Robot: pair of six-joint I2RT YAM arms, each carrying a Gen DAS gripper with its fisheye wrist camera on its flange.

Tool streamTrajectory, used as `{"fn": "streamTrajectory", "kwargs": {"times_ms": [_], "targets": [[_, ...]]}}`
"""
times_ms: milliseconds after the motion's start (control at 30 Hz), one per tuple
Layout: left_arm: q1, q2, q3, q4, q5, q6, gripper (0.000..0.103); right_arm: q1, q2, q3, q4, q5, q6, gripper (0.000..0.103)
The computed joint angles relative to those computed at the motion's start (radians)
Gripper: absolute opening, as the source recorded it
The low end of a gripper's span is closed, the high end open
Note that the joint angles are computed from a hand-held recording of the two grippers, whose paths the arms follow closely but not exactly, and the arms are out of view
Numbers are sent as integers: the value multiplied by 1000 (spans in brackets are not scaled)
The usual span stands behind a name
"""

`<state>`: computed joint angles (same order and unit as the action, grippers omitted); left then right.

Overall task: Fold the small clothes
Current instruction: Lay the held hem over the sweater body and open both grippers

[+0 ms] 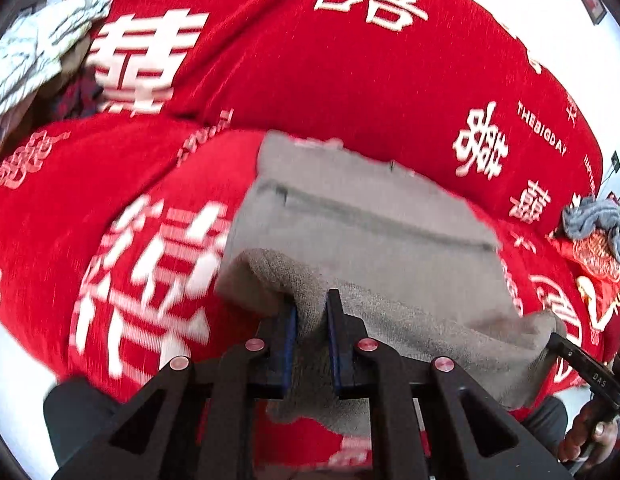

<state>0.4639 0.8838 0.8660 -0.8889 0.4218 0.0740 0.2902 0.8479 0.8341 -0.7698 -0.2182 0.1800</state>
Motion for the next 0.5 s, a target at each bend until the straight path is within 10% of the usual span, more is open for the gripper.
{"fn": "streamTrajectory", "kwargs": {"times_ms": [433, 500], "targets": [[-84, 395, 37, 269, -45, -101, 16, -53, 469, 129, 225, 13, 33, 16], [-70, 393, 27, 263, -29, -90, 41, -51, 479, 122, 222, 22, 43, 18]]}}
